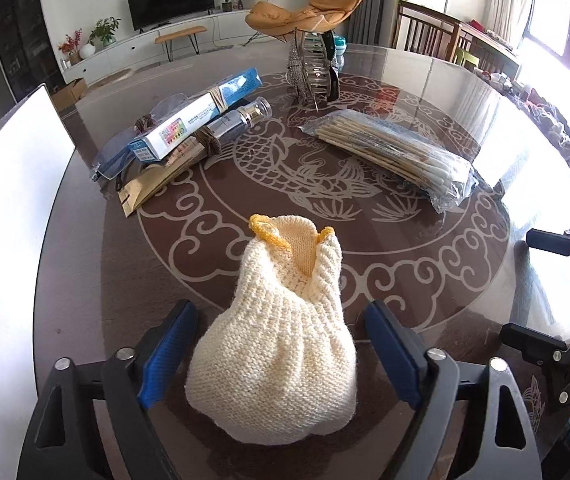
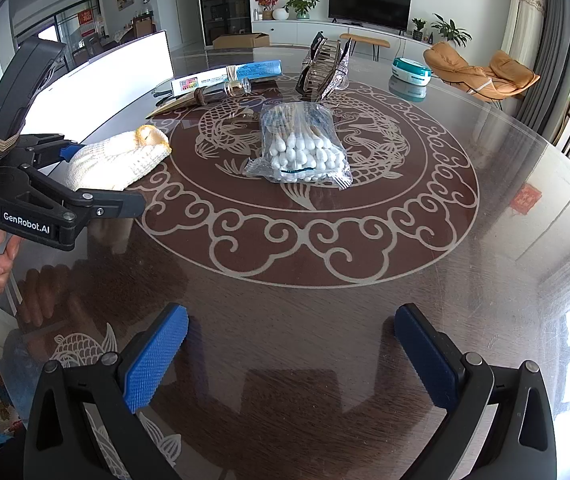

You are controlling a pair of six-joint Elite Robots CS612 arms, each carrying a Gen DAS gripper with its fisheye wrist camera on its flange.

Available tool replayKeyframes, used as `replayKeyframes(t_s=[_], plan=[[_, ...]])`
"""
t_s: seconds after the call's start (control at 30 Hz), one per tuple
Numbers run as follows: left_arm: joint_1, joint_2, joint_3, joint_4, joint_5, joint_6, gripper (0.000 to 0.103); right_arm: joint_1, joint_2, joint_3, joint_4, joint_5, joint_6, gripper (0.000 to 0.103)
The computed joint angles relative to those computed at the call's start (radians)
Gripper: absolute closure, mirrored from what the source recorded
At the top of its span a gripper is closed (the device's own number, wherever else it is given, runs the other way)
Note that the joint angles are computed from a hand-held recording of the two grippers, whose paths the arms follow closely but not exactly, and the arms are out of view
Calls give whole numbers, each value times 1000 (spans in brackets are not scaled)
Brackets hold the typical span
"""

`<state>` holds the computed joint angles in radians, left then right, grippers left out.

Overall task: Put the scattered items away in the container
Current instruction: 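Close the left gripper on the cream knit glove, then grasp the bag of cotton swabs with the right gripper while the left holds the glove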

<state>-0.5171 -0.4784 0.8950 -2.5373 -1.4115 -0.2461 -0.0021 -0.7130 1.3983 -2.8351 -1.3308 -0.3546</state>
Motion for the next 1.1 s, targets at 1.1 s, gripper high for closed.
replayKeyframes(t_s=[1.1], plan=[[3,-56,148,-143,125,-134,50,46,190,-417,254,-24,9,31]])
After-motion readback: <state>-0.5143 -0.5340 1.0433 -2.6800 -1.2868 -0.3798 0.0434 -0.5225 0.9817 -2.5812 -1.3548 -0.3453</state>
